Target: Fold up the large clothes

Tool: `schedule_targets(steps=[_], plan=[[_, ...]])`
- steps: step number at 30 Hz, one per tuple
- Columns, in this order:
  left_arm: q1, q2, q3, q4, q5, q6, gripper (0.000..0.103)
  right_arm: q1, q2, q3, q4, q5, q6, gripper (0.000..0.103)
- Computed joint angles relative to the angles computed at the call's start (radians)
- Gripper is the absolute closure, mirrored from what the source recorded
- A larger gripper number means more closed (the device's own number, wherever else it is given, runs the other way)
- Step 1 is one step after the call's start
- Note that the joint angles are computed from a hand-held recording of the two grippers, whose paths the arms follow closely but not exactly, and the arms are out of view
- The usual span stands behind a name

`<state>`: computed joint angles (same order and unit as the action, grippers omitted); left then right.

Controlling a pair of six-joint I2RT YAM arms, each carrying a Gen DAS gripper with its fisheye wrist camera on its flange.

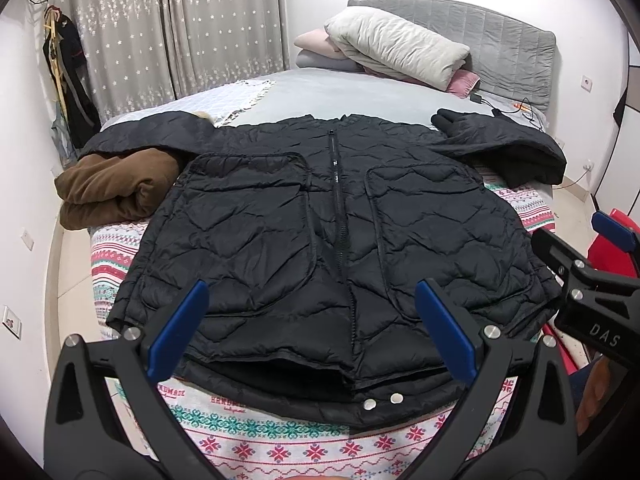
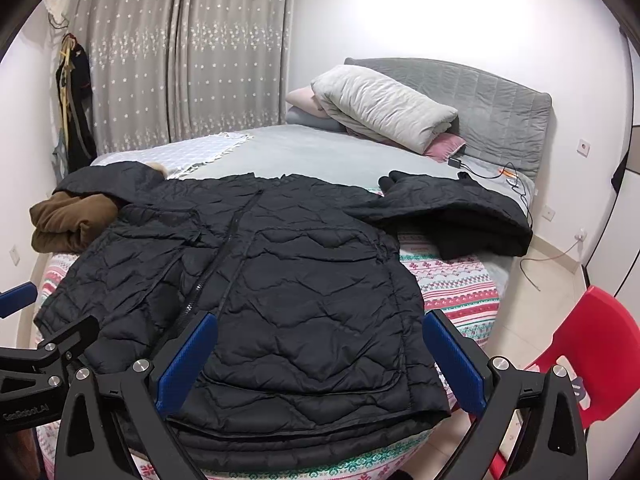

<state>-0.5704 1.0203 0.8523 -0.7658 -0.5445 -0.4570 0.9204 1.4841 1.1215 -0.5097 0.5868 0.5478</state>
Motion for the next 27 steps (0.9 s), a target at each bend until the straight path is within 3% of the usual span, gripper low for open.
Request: schedule_targets(steps=[10, 18, 22, 27], plan=[[0.092, -0.030, -0.026, 0.019, 0.051, 0.010, 0.000, 0.006, -0.007, -0.035, 0.067, 0.026, -0.012, 0.000], [0.169, -0.082, -0.037, 0.013, 0.088, 0.036, 0.000, 0.011, 0.004, -0.012, 0.015, 0.027, 0.013, 0.000], [0.333, -0.101, -0.046, 0.020, 0.213, 0.091, 0.000, 0.010, 0.009, -0.012, 0.015, 0.028, 0.013, 0.000], [0.532, -0.136, -0.093, 0.079, 0.249, 0.205, 0.001, -0.035, 0.028, -0.040, 0.030, 0.045, -0.012, 0.000]])
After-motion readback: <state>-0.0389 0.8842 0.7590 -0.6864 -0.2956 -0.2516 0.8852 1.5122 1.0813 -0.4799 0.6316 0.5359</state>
